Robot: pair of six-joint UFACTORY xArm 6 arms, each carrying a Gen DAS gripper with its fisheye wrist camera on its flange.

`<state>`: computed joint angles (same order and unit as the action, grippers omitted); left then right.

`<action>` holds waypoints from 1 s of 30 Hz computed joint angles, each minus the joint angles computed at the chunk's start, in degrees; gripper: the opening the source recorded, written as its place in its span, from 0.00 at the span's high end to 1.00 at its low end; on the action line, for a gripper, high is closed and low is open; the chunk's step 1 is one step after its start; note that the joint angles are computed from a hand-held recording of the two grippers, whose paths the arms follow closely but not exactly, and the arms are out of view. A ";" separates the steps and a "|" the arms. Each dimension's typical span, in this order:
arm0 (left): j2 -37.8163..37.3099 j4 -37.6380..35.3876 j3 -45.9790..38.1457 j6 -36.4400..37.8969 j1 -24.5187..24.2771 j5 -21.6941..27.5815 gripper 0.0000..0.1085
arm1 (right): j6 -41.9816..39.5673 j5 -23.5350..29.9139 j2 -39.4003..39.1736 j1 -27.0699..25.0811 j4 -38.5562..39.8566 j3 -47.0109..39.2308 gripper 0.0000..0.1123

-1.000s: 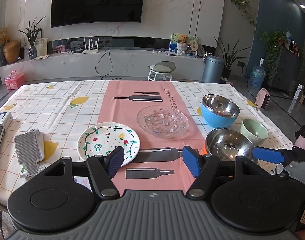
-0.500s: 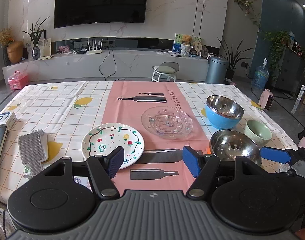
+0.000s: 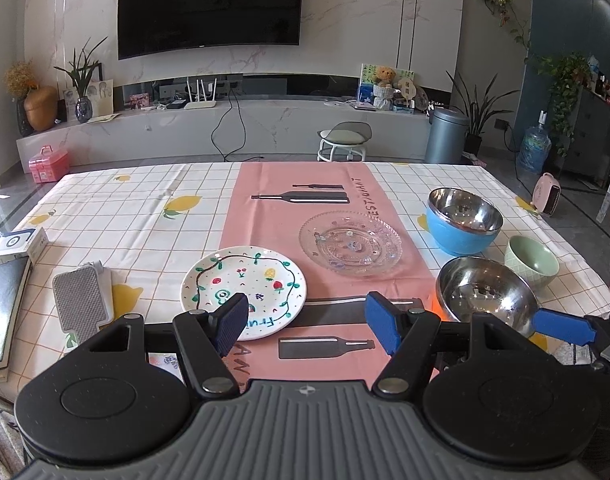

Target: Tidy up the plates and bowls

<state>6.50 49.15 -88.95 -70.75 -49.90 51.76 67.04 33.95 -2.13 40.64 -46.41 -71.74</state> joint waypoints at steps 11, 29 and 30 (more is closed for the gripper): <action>-4.26 2.03 3.01 -4.07 0.86 1.96 0.28 | 16.75 -12.01 -2.63 1.85 -8.36 7.03 0.11; -6.57 2.86 4.97 -7.22 2.17 2.18 0.27 | 32.05 -9.59 4.07 1.30 -35.56 -2.79 0.11; -6.30 2.55 4.14 -7.16 2.16 2.57 0.27 | 28.55 -9.40 4.66 0.46 -33.25 -4.11 0.11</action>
<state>0.20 51.70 -84.81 -77.91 -47.74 54.33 95.59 24.55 2.53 41.10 -79.66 -75.85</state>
